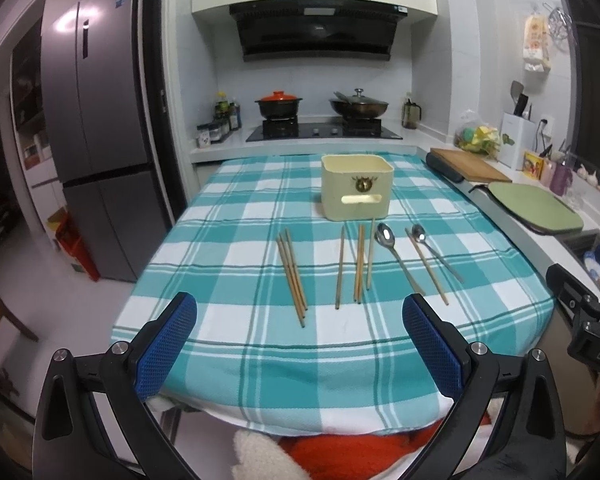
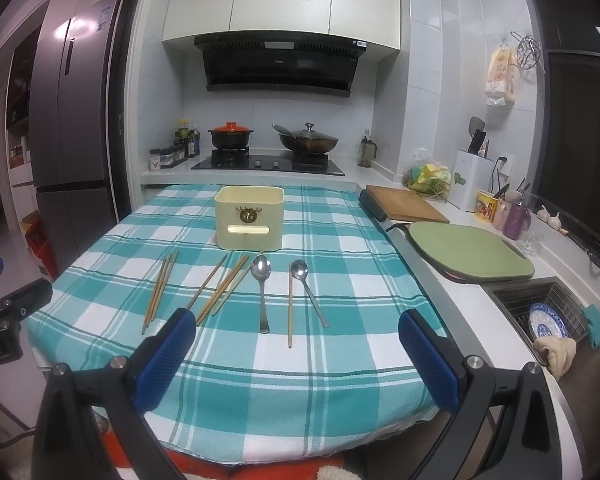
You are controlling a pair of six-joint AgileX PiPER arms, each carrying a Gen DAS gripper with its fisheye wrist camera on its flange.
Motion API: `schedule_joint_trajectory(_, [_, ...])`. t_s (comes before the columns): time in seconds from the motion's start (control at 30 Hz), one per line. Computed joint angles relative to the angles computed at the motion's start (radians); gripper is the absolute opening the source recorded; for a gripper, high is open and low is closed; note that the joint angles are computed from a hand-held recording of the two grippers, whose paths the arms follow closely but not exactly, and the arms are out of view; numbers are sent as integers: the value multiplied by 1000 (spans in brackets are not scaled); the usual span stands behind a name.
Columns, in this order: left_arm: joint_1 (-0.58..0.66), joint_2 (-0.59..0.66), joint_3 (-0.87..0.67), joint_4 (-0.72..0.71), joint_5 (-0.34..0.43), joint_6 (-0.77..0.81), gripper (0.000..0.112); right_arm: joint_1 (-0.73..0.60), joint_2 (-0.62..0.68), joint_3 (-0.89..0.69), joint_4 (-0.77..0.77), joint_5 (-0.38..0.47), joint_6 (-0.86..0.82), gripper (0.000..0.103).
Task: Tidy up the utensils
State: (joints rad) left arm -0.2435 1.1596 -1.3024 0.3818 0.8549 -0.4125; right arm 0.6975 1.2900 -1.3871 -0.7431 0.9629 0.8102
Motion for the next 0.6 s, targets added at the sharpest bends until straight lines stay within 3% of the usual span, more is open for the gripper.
schedule_joint_trajectory(0.37, [28, 54, -29, -40, 4, 51, 103, -29, 34, -23, 14, -3, -23, 103])
schedule_joint_trajectory(0.5, [48, 102, -59, -83, 30, 96, 103, -38, 58, -35, 9, 19, -20, 103])
schedule_joint_trajectory(0.6, [100, 113, -57, -172, 7, 163, 103, -37, 74, -38, -18, 37, -9, 103])
